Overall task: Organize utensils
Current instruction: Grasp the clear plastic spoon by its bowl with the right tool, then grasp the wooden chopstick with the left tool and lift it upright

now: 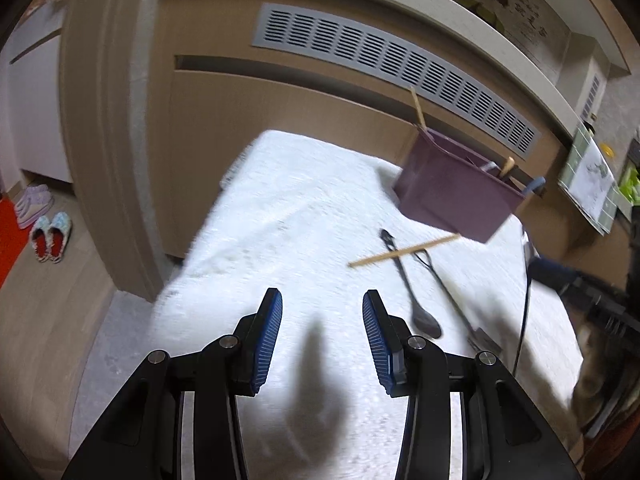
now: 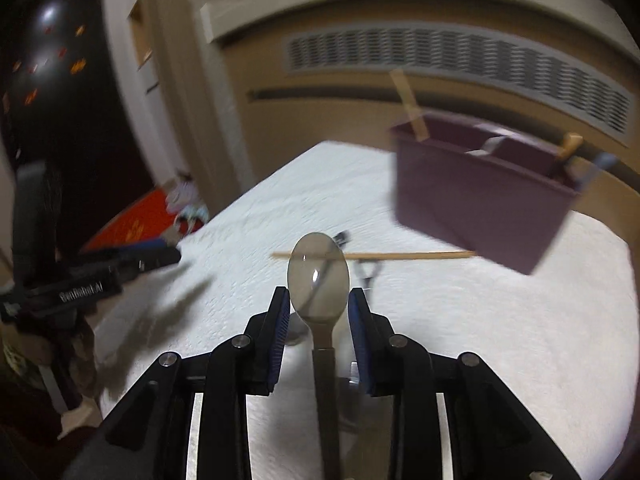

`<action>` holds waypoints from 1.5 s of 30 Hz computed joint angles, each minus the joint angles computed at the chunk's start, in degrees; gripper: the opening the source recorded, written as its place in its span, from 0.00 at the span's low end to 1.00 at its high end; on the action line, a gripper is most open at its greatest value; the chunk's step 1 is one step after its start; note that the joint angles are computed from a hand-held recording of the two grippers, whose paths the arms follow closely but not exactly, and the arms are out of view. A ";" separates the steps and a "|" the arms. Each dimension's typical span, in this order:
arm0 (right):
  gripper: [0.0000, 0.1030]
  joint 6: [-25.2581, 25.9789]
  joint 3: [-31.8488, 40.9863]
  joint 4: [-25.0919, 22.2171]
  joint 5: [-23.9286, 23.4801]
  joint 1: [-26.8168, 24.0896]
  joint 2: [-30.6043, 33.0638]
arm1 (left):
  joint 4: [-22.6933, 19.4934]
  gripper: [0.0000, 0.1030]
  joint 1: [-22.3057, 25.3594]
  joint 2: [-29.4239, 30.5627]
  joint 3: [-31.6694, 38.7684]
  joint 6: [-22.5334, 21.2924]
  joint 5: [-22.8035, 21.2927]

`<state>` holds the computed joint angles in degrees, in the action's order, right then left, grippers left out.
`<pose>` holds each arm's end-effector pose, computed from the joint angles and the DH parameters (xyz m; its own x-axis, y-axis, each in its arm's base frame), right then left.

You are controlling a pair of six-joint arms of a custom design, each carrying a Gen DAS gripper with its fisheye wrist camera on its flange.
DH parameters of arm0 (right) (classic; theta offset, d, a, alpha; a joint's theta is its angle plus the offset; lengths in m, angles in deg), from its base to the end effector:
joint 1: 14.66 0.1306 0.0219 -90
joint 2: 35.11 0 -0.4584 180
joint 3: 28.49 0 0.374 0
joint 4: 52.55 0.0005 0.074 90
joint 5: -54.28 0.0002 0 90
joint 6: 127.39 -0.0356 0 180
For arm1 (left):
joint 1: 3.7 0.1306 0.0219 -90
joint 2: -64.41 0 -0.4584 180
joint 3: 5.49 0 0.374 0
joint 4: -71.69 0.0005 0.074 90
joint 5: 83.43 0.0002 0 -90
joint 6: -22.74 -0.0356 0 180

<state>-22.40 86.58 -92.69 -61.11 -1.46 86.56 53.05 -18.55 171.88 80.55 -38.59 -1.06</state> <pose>0.6847 0.1758 0.4003 -0.5575 -0.3708 -0.7428 -0.6590 0.7418 0.1244 0.5725 -0.1474 0.3607 -0.6207 -0.3274 -0.7124 -0.1618 0.9426 -0.2922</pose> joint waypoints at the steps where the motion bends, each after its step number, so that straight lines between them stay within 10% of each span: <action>1: 0.02 -1.06 -0.44 1.26 0.33 -0.69 -0.42 | -0.11 0.42 -0.18 0.37 0.42 -0.33 0.56; 6: 0.02 -6.50 -3.82 7.10 2.45 -4.30 -2.54 | -3.69 0.42 -0.86 3.80 5.25 -2.64 4.65; 18: 0.24 -0.78 3.64 -9.73 -1.91 -0.94 4.05 | -5.78 0.42 -1.85 5.32 8.31 -3.56 2.48; 30: 0.25 3.12 13.31 -14.83 16.74 5.44 10.85 | -2.68 0.42 0.57 4.23 4.92 -2.07 2.71; 39: 0.25 -0.25 21.86 -19.25 12.62 5.26 15.40 | -3.84 0.42 0.27 5.84 7.68 -4.05 4.93; 45: 0.24 -1.98 10.12 -7.35 9.09 1.77 8.42 | -8.61 0.42 0.14 9.44 14.06 -7.40 8.47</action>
